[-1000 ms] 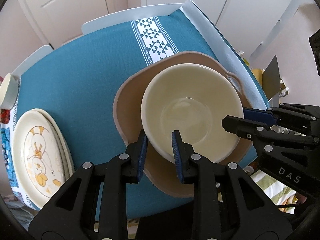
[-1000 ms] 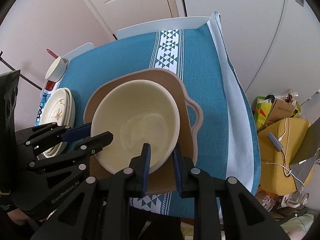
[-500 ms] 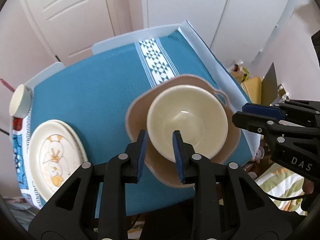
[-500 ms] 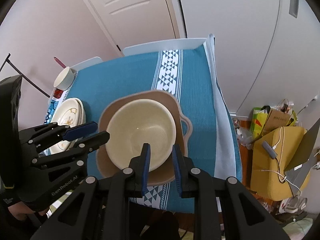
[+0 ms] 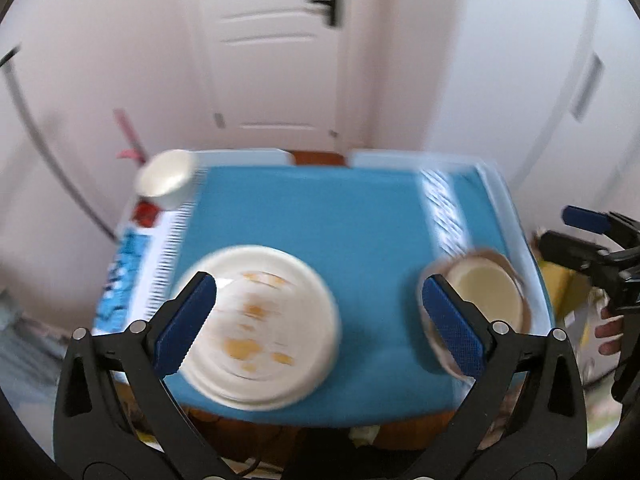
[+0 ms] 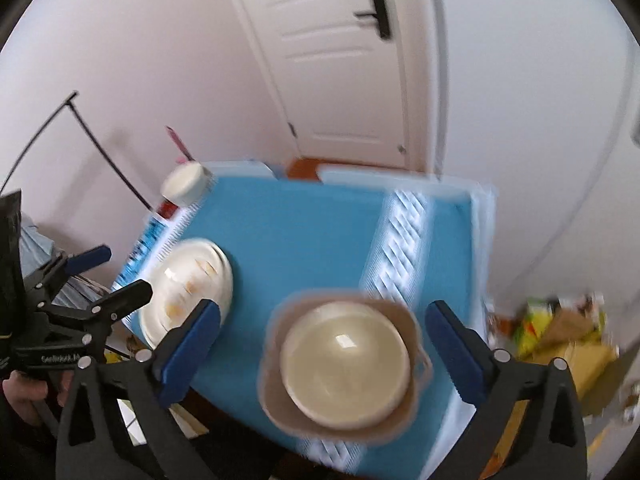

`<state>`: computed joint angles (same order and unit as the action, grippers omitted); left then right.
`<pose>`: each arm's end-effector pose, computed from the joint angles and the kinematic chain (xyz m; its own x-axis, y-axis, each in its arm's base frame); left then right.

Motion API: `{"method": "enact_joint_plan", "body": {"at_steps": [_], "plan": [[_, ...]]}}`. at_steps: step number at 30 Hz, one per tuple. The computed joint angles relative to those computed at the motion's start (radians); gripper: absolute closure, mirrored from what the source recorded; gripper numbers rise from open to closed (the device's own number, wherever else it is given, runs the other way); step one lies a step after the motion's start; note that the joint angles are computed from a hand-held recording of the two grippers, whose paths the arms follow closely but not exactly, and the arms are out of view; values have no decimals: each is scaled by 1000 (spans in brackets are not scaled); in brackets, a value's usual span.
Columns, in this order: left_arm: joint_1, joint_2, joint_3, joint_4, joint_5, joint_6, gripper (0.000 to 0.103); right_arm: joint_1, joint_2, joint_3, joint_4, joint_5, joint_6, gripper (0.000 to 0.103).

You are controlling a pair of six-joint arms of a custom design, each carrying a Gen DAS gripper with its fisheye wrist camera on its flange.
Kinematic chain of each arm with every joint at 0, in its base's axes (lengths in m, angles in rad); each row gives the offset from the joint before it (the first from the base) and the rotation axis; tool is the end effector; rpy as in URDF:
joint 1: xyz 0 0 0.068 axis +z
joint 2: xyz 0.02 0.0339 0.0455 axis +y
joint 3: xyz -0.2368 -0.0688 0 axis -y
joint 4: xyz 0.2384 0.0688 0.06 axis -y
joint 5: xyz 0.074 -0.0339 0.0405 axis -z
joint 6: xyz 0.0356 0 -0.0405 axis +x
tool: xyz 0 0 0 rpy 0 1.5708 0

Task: Organize plates and bowls
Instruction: 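Open both grippers and move them to grasp the white bowl rim, then carry the white bowl and lower it into the cream bowl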

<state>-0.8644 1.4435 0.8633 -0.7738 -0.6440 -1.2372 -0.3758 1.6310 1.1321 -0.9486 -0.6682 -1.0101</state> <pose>0.1748 -0.1719 0.1678 -0.7032 -0.3400 -0.6245 -0.4272 0.9041 -0.0112 0.2731 -0.0840 0.1873 -0.6749 -0.4484 -0.5861 -0.6663 0.7116 0.2228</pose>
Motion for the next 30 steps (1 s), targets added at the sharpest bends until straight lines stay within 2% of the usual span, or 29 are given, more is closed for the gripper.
{"method": "enact_joint_plan", "body": {"at_steps": [4,6,8,10,12,14,16,19,21,22,23,24,26,28,30], "plan": [[151,-243,-131,-84,-17,-5,0,206,-44,45,43,-26,153,1],[260,-378,-212,-65,-2,47,0,314,-47,73,78,-2,237,1],[434,-524,-299,-5,70,179,0,445,-17,124,117,42,338,1],[646,-604,-354,62,167,342,0,549,34,184,147,66,424,1],[830,-623,-397,162,266,472,0,657,96,239,213,96,510,1],[1058,-608,-450,315,426,621,0,766,180,312,273,159,577,1],[1220,-493,-466,462,549,705,1,854,325,442,280,175,625,1],[1391,-223,-445,683,702,781,5,946,570,669,247,194,697,1],[1451,-31,-416,818,775,807,22,987,696,774,243,209,738,3],[1475,76,-388,878,805,822,25,1003,773,844,230,207,760,5],[1494,160,-367,931,834,832,32,1013,857,923,207,196,781,14],[1505,224,-350,972,849,833,34,1025,915,979,191,189,798,26],[1530,357,-301,1041,901,841,35,1047,1055,1142,130,178,826,38],[1532,469,-237,1070,909,834,39,1061,1162,1282,76,172,846,44],[1537,560,-169,1068,929,832,57,1072,1263,1427,18,170,861,49]]}}
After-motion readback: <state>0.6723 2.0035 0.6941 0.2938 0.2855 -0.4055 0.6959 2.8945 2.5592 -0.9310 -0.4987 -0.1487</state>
